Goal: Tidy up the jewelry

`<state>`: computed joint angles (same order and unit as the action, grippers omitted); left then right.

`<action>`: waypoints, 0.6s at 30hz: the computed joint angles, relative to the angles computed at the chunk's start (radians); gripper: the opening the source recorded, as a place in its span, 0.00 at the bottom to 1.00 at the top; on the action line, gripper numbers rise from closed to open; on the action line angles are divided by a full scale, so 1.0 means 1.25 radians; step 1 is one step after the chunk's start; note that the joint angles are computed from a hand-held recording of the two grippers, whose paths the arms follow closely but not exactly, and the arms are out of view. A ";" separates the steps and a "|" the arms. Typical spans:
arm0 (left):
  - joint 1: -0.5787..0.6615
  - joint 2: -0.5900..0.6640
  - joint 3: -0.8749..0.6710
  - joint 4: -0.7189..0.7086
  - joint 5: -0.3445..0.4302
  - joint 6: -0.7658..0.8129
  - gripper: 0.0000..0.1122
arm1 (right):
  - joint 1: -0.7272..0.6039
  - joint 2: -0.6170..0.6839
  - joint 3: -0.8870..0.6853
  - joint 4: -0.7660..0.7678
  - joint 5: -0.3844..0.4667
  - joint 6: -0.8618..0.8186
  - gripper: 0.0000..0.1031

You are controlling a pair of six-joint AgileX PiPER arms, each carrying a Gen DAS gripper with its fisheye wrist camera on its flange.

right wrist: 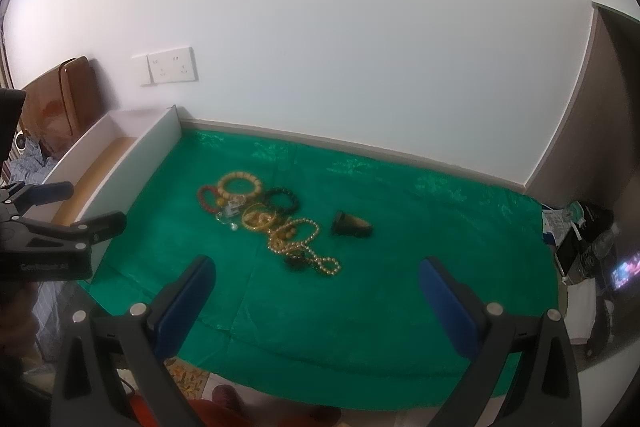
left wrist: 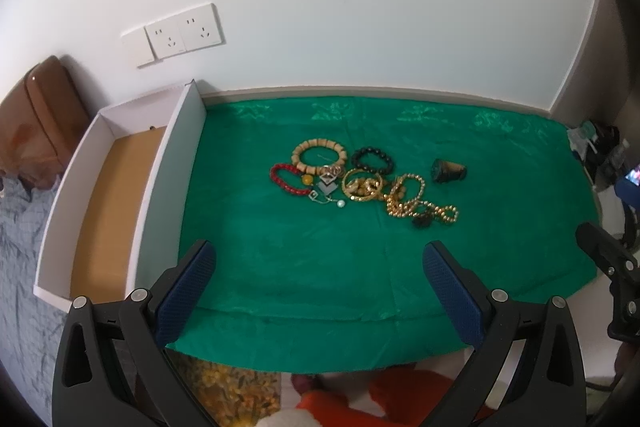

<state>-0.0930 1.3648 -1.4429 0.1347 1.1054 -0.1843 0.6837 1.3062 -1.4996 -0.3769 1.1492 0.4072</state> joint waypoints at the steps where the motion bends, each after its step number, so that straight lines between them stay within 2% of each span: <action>1: -0.004 0.005 -0.003 0.003 0.000 -0.006 0.91 | -0.009 0.003 -0.003 0.008 -0.004 -0.011 1.00; 10: -0.015 0.051 -0.030 0.014 0.003 -0.070 0.91 | -0.123 0.030 -0.029 0.103 -0.045 -0.153 1.00; 15: 0.029 0.088 -0.054 -0.045 0.019 -0.105 0.91 | -0.268 0.063 -0.052 0.261 -0.070 -0.314 1.00; 18: 0.020 0.115 -0.069 -0.033 0.032 -0.133 0.91 | -0.321 0.094 -0.055 0.325 -0.071 -0.402 1.00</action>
<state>-0.0677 1.5086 -1.5287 0.0940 1.1453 -0.3512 0.2826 1.4241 -1.5687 0.0296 1.0610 -0.0949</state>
